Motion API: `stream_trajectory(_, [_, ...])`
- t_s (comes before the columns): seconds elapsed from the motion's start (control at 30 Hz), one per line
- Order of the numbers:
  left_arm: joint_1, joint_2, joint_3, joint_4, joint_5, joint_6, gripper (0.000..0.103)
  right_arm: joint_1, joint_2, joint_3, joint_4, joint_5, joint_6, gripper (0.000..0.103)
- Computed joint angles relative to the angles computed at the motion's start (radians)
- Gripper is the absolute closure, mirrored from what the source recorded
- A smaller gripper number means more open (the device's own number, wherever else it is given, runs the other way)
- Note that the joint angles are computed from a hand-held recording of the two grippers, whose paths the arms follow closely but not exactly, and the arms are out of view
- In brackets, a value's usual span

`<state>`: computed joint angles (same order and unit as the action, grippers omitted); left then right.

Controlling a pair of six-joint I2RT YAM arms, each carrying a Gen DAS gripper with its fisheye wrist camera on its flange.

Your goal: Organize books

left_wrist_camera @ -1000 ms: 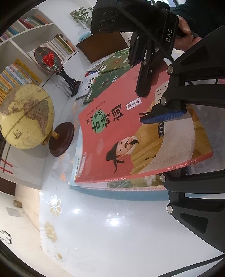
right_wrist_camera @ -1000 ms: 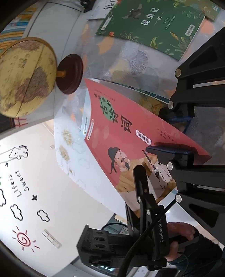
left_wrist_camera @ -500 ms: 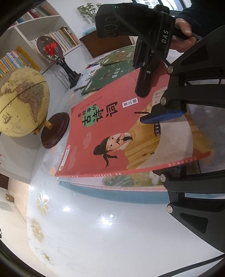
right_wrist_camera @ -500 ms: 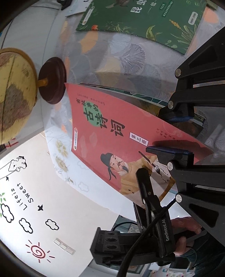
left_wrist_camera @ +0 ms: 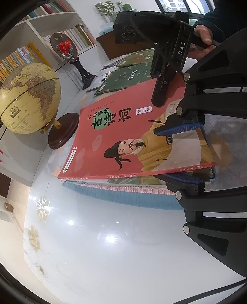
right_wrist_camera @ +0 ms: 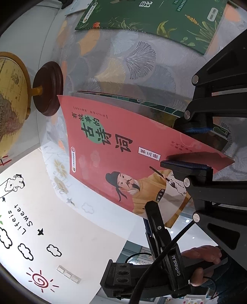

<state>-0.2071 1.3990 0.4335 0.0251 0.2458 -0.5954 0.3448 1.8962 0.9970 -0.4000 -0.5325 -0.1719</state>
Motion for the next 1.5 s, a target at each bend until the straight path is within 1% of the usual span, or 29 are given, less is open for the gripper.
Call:
stream_trajectory(0.33, [0.007, -0.007, -0.012, 0.021, -0.003, -0.031, 0.070, 0.001, -0.004, -0.011, 0.016, 0.002, 0.030, 0.077])
stream_trajectory(0.53, [0.013, -0.043, -0.021, -0.008, -0.041, -0.045, 0.070, 0.000, -0.014, -0.026, 0.027, 0.009, 0.038, 0.076])
stream_trajectory(0.63, [0.036, -0.079, -0.043, -0.023, -0.038, -0.050, 0.070, -0.006, -0.014, -0.027, 0.022, -0.001, 0.037, 0.072])
stream_trajectory(0.83, [0.031, -0.130, -0.073, -0.046, -0.020, -0.076, 0.070, 0.026, -0.029, -0.032, 0.036, 0.049, 0.046, 0.071])
stream_trajectory(0.87, [0.021, -0.129, -0.071, -0.047, -0.016, -0.080, 0.069, 0.029, -0.028, -0.033, 0.041, 0.051, 0.052, 0.069])
stream_trajectory(0.93, [-0.034, -0.141, -0.060, -0.073, -0.071, -0.098, 0.069, 0.028, -0.024, -0.030, 0.045, 0.053, 0.060, 0.067])
stream_trajectory(1.0, [-0.065, -0.161, -0.059, -0.086, -0.077, -0.110, 0.069, 0.028, -0.026, -0.030, 0.036, 0.058, 0.061, 0.063])
stream_trajectory(1.1, [-0.114, -0.207, -0.064, -0.123, -0.117, -0.147, 0.069, 0.018, -0.044, -0.036, 0.008, 0.077, 0.052, 0.056])
stream_trajectory(1.2, [-0.167, -0.284, -0.084, -0.173, -0.158, -0.198, 0.069, -0.017, -0.068, -0.067, -0.011, 0.084, 0.045, 0.056])
stream_trajectory(1.33, [-0.262, -0.347, -0.099, -0.221, -0.215, -0.280, 0.069, -0.114, -0.134, -0.160, -0.022, 0.045, 0.015, 0.056])
stream_trajectory(1.4, [-0.331, -0.356, -0.102, -0.227, -0.251, -0.335, 0.069, -0.155, -0.173, -0.205, -0.032, 0.041, -0.006, 0.056])
stream_trajectory(1.5, [-0.430, -0.316, -0.098, -0.193, -0.284, -0.418, 0.069, -0.246, -0.245, -0.284, -0.066, 0.022, -0.062, 0.056])
